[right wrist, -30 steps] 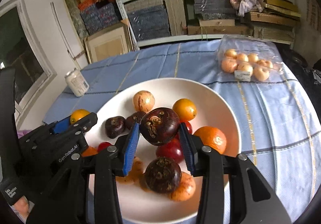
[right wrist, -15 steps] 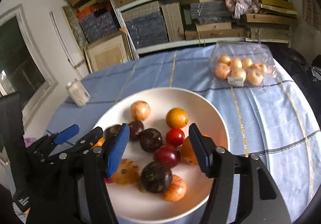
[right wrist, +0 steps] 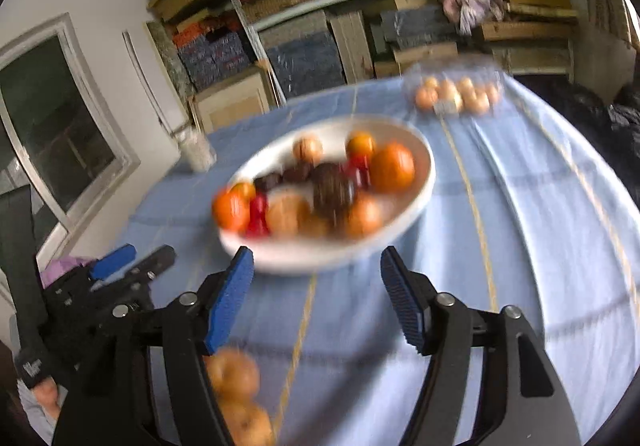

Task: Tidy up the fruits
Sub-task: 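Move both open tools back to the fruits left on the cloth, then grasp a pale yellow apple with the right tool and lift it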

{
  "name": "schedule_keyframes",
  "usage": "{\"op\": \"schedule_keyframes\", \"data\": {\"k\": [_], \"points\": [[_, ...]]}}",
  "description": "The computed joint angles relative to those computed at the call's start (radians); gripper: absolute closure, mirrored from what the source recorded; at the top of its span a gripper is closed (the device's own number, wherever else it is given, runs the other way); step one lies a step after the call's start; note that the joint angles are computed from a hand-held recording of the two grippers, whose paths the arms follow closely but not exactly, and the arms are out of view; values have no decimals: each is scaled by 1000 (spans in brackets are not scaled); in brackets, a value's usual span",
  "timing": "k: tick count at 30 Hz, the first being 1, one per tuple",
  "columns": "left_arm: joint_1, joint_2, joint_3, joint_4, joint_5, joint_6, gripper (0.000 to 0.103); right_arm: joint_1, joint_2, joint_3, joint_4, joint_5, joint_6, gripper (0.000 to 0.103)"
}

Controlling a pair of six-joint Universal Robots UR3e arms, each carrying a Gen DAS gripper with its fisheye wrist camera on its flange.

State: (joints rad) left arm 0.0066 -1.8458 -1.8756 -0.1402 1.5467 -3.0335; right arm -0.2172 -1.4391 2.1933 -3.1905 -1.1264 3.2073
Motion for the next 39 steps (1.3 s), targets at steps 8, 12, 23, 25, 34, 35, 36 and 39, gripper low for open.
{"op": "schedule_keyframes", "data": {"k": [8, 12, 23, 25, 34, 35, 36, 39], "points": [[68, 121, -243, 103, -48, 63, 35, 19, -189, 319, -114, 67, -140, 38], [78, 145, -287, 131, -65, 76, 35, 94, -181, 313, -126, 20, -188, 38], [36, 111, -256, 104, -54, 113, 35, 102, -141, 246, -3, 44, -207, 38], [28, 103, -252, 104, -48, 113, 35, 91, -140, 240, 21, 61, -212, 38], [20, 88, -242, 97, -33, 116, 35, 73, -119, 191, 137, 111, -227, 54], [20, 87, -242, 97, -35, 116, 35, 74, -118, 186, 151, 115, -231, 55], [20, 86, -243, 101, -32, 118, 35, 77, -116, 181, 163, 115, -233, 56], [19, 85, -243, 102, -31, 118, 35, 84, -87, 146, 214, 119, -240, 57]]}}
